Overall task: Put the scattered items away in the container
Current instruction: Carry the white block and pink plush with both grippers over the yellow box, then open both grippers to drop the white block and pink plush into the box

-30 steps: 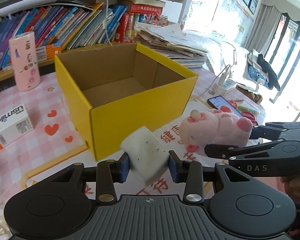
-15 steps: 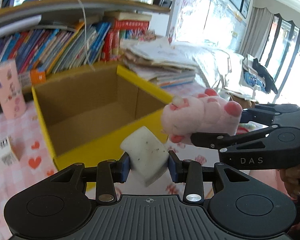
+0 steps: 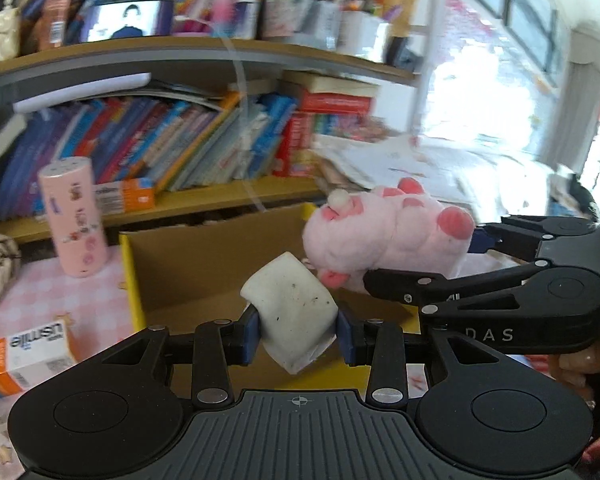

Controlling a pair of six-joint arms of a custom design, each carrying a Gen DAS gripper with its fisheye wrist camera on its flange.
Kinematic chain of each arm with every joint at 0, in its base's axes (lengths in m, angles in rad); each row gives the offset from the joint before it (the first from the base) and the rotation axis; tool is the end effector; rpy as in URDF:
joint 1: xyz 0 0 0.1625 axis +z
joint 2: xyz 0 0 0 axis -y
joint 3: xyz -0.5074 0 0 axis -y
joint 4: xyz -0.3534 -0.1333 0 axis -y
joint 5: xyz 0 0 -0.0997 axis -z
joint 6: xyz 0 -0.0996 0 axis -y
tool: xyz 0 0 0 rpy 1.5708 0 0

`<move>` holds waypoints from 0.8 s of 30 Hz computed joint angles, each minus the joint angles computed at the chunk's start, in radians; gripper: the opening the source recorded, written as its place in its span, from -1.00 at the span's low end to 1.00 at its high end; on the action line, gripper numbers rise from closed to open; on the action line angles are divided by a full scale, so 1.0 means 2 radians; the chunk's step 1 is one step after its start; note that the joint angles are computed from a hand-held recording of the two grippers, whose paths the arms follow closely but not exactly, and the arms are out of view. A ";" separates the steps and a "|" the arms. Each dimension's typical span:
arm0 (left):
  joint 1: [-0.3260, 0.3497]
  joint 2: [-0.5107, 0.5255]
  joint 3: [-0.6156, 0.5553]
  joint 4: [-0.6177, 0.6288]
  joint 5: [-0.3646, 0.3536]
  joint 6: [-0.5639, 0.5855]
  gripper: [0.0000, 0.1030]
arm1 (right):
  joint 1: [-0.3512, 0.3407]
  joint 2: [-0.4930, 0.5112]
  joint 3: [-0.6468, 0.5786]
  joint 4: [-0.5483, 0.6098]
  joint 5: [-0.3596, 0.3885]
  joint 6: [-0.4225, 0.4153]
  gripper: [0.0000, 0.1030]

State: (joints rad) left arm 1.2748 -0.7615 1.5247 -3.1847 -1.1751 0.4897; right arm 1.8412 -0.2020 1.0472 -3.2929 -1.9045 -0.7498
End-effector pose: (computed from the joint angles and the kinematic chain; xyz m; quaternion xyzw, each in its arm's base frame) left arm -0.0567 -0.7746 0.2827 0.2670 0.8561 -0.3854 0.2173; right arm 0.3288 -0.8093 0.0164 0.3744 -0.8136 0.3710 0.2455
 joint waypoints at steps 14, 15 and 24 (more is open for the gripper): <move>0.012 0.049 -0.085 0.089 0.099 -0.019 -0.28 | -0.015 0.086 -0.234 0.287 -0.014 -0.047 0.34; 0.012 0.051 -0.087 0.093 0.104 -0.020 -0.27 | -0.016 0.091 -0.248 0.305 -0.016 -0.048 0.34; 0.010 0.055 -0.090 0.091 0.122 0.001 -0.18 | -0.020 0.129 -0.349 0.414 -0.022 -0.038 0.39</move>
State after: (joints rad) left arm 1.2939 -0.6515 1.3448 -3.0034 -0.9315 0.4920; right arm 1.8007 0.0555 0.3502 -2.4640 -1.9492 -0.8253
